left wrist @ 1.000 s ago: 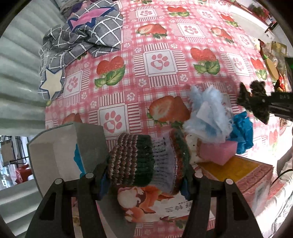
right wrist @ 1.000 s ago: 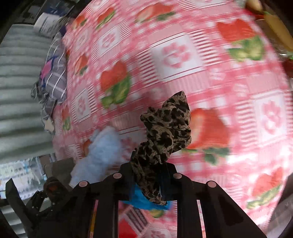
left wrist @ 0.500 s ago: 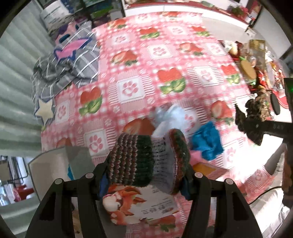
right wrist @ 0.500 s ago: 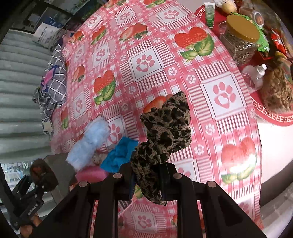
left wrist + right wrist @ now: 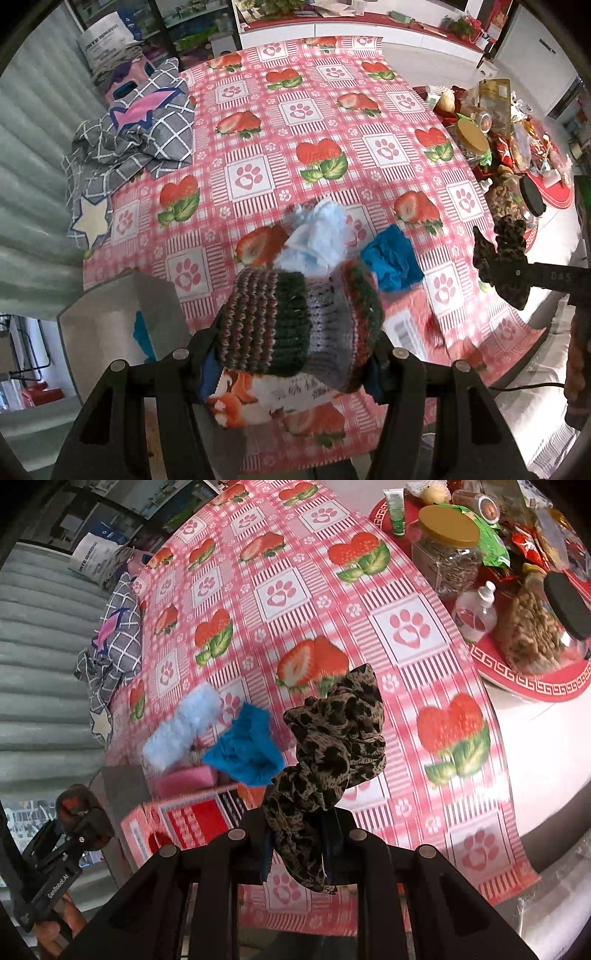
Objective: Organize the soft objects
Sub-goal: 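Lift and carry the knit item and leopard cloth with both tools over the white box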
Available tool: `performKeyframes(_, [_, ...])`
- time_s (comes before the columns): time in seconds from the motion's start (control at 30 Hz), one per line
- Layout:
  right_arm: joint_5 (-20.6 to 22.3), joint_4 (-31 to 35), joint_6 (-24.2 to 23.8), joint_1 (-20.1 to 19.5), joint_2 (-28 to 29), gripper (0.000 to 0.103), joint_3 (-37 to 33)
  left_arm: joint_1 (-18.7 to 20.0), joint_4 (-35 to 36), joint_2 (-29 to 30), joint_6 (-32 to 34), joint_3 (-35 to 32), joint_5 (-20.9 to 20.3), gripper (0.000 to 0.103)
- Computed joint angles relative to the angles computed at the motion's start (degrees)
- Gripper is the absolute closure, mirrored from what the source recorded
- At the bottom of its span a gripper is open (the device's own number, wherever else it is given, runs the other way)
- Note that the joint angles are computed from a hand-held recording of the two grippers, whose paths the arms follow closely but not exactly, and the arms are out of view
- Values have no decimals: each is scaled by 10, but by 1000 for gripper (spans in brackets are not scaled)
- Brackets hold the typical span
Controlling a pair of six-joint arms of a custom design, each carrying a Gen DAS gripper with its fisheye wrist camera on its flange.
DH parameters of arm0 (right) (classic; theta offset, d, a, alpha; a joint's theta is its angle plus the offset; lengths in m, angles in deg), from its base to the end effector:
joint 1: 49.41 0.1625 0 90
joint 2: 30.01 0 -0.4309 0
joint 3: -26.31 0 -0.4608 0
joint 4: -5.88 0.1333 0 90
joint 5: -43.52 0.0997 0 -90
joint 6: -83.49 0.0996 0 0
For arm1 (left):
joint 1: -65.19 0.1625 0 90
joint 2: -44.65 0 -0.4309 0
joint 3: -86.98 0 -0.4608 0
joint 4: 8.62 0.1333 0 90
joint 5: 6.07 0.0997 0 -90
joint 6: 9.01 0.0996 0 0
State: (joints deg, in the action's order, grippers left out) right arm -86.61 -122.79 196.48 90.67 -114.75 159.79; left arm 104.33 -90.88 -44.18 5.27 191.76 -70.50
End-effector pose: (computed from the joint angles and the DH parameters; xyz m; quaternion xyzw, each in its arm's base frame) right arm 0.3728 -0.2218 0.1528 -0.4626 -0.8139 0.3259 0.1318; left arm -0.2820 -0.4568 0.3444 0.5521 0.7799 0.1221 0.2685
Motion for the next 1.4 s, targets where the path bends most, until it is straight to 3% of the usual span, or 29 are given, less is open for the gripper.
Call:
performKeyframes(0.3, [11, 9, 37, 40, 68, 81, -46, 10, 58, -56, 13, 14, 0, 39])
performKeyframes(0.63, [30, 1, 28, 64, 152, 81, -113, 38, 120, -106, 0, 11, 6, 39])
performKeyframes(1.4, [46, 1, -110, 63, 296, 81, -269, 101, 108, -127, 5, -43, 38, 39])
